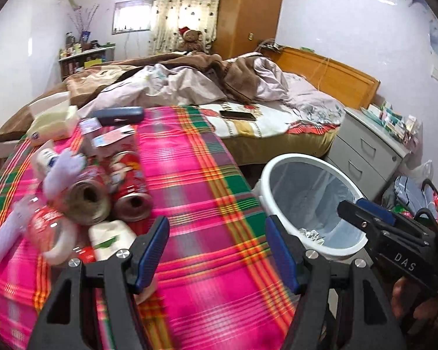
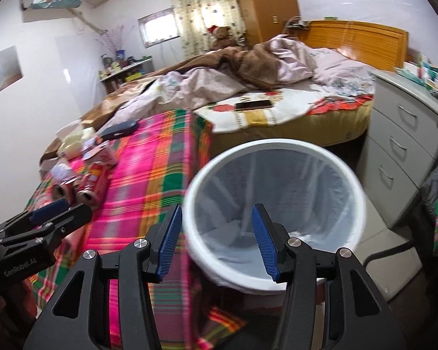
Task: Collect trash
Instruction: 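Move both tools back over the bed toward the foam sleeves and white bag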
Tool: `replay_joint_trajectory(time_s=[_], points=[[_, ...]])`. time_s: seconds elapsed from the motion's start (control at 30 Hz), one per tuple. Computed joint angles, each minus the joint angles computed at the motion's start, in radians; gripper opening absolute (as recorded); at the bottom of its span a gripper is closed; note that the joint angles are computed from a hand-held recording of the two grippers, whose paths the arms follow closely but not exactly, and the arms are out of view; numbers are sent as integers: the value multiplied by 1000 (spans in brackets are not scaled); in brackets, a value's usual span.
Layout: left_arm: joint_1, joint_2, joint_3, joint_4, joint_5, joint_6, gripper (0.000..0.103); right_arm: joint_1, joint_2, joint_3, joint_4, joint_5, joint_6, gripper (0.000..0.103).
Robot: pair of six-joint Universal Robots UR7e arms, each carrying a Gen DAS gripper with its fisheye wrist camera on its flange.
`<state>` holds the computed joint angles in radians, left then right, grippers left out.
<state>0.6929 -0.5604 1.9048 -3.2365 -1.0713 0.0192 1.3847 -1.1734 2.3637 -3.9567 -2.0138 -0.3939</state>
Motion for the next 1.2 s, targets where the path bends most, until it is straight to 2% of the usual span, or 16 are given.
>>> replay_joint_trajectory(time_s=[0.2, 0.43, 0.57, 0.73, 0.93, 1.03, 1.2], points=[[45, -71, 66, -45, 54, 7, 70, 29, 56, -19, 24, 85, -30, 52], [108, -130, 113, -72, 110, 28, 70, 70, 131, -53, 46, 146, -71, 56], [143, -159, 122, -74, 135, 34, 70, 92, 166, -83, 93, 150, -75, 56], [191, -194, 123, -68, 150, 40, 70, 125, 204, -109, 134, 139, -120, 56], [245, -216, 99, -51, 180, 76, 70, 142, 224, -133, 195, 106, -113, 56], [276, -220, 79, -47, 168, 86, 70, 146, 232, -147, 226, 101, -111, 56], [315, -198, 21, 12, 198, 108, 70, 165, 264, -183, 235, 43, -109, 56]])
